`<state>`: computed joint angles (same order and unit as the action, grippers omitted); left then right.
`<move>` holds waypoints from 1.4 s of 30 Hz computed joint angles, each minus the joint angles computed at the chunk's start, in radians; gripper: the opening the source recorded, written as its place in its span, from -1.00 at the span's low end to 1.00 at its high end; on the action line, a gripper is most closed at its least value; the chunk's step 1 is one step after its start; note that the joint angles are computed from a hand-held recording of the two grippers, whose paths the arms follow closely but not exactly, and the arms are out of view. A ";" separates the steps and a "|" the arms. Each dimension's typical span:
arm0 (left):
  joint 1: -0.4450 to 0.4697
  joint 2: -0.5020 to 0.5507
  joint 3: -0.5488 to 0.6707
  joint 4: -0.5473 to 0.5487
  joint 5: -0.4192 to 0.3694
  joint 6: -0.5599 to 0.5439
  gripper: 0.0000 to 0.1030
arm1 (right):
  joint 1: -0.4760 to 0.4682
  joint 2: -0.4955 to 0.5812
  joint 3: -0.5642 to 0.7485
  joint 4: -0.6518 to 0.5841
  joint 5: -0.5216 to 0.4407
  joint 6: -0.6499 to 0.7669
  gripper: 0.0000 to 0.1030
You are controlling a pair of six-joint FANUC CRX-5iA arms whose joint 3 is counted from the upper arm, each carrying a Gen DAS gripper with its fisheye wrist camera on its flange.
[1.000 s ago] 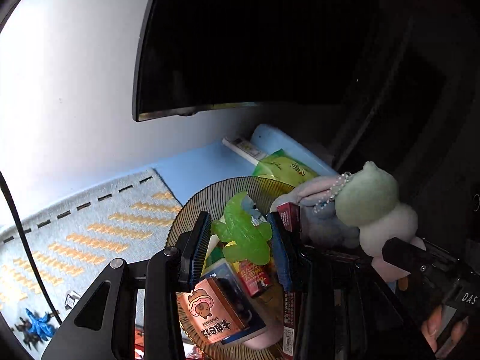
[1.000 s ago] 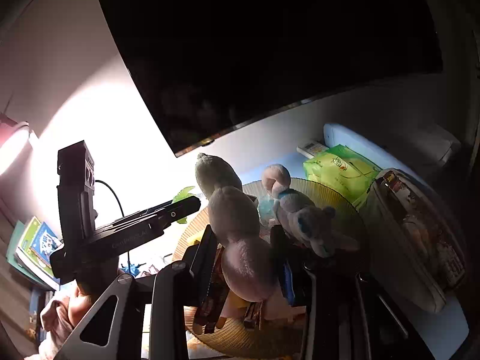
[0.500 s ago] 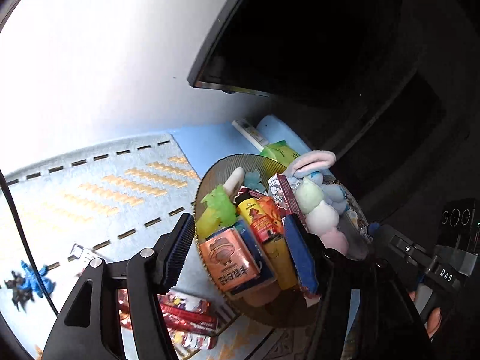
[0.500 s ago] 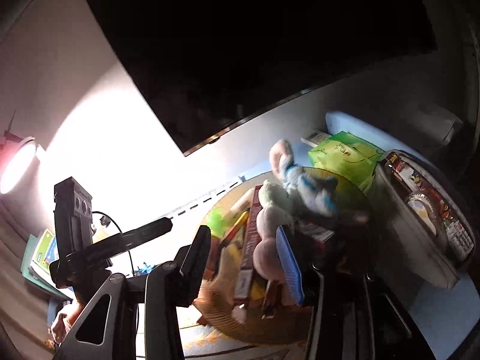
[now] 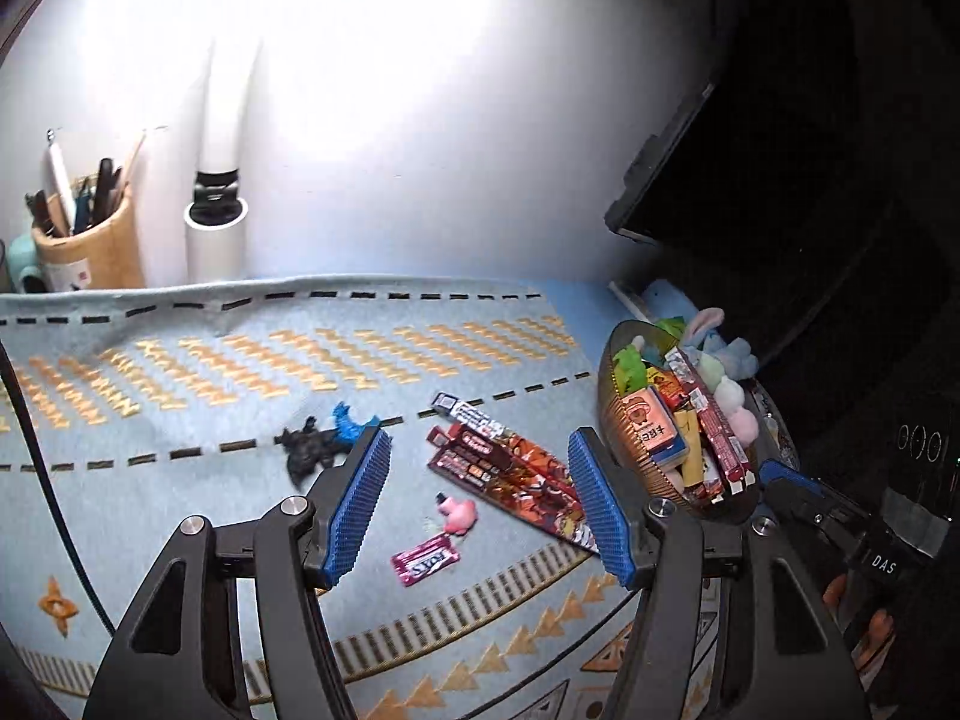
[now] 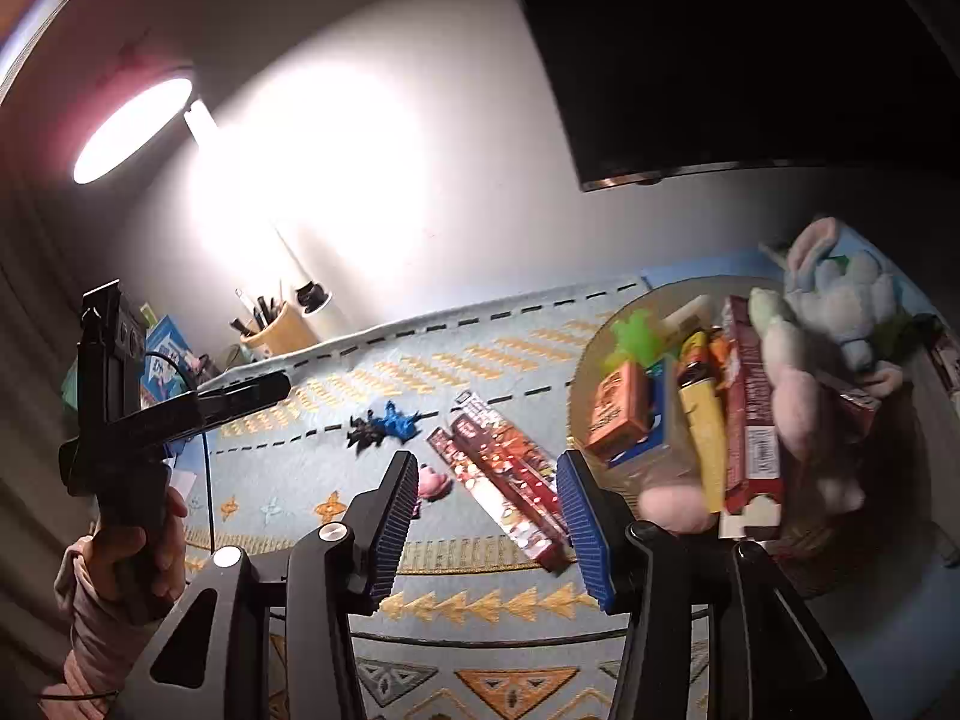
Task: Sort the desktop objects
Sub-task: 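Grasp the black dinosaur with the left tool while the right tool grasps the pink figure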
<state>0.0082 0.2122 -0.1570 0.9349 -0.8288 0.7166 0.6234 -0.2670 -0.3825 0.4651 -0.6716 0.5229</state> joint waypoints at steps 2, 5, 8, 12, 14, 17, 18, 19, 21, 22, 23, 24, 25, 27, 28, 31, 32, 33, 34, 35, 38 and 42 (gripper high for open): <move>0.021 -0.010 -0.023 0.007 0.003 -0.006 0.17 | 0.020 0.029 0.022 -0.033 -0.001 0.036 -0.09; 0.052 -0.017 -0.038 0.003 -0.008 0.003 0.17 | 0.042 0.074 0.050 -0.064 -0.014 0.073 -0.09; 0.074 -0.023 -0.069 0.011 0.000 -0.009 0.17 | 0.053 0.111 0.078 -0.111 -0.019 0.107 -0.09; 0.098 -0.026 -0.093 -0.008 0.016 -0.018 0.17 | 0.058 0.156 0.105 -0.148 -0.012 0.126 -0.09; 0.095 -0.018 -0.089 -0.038 0.031 -0.007 0.17 | 0.055 0.182 0.116 -0.154 0.000 0.129 -0.09; 0.085 0.003 -0.071 -0.096 0.046 0.010 0.17 | 0.047 0.218 0.137 -0.181 0.009 0.152 -0.09; 0.082 0.011 -0.064 -0.111 0.050 0.013 0.17 | 0.046 0.228 0.144 -0.189 0.010 0.162 -0.09; 0.078 0.019 -0.058 -0.124 0.053 0.019 0.17 | 0.045 0.239 0.147 -0.185 0.010 0.159 -0.09; 0.074 0.038 -0.043 -0.139 0.051 0.024 0.17 | 0.043 0.261 0.153 -0.178 0.017 0.160 -0.09; 0.072 0.047 -0.038 -0.141 0.052 0.025 0.17 | 0.041 0.272 0.157 -0.178 0.020 0.165 -0.09; 0.070 0.056 -0.031 -0.146 0.050 0.029 0.17 | 0.038 0.281 0.158 -0.176 0.023 0.166 -0.09; 0.068 0.066 -0.023 -0.151 0.049 0.033 0.17 | 0.035 0.293 0.161 -0.174 0.027 0.166 -0.09; 0.065 0.074 -0.016 -0.154 0.051 0.037 0.17 | 0.032 0.301 0.163 -0.176 0.033 0.172 -0.09; 0.057 0.089 -0.003 -0.167 0.061 0.049 0.17 | 0.027 0.321 0.171 -0.177 0.040 0.185 -0.09; 0.053 0.097 0.005 -0.176 0.067 0.054 0.17 | 0.026 0.333 0.178 -0.177 0.038 0.191 -0.09; 0.038 0.119 0.031 -0.212 0.089 0.082 0.17 | 0.016 0.366 0.201 -0.195 0.036 0.218 -0.09; 0.033 0.127 0.043 -0.232 0.093 0.100 0.17 | 0.011 0.375 0.208 -0.202 0.036 0.228 -0.09; 0.029 0.134 0.053 -0.248 0.095 0.115 0.17 | 0.008 0.387 0.217 -0.207 0.032 0.237 -0.09; 0.026 0.140 0.058 -0.254 0.100 0.121 0.17 | 0.006 0.397 0.223 -0.203 0.031 0.238 -0.09; 0.022 0.145 0.059 -0.257 0.106 0.122 0.17 | 0.003 0.405 0.226 -0.199 0.030 0.239 -0.09; 0.013 0.153 0.057 -0.264 0.127 0.118 0.17 | 0.001 0.428 0.230 -0.153 0.029 0.217 -0.12; 0.004 0.141 0.031 -0.251 0.175 0.078 0.17 | -0.009 0.456 0.244 -0.134 0.029 0.220 -0.29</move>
<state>0.0122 0.3536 -0.1263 0.6838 -0.6540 0.7942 0.6140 0.1888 -0.1385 0.3306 -0.6424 0.7432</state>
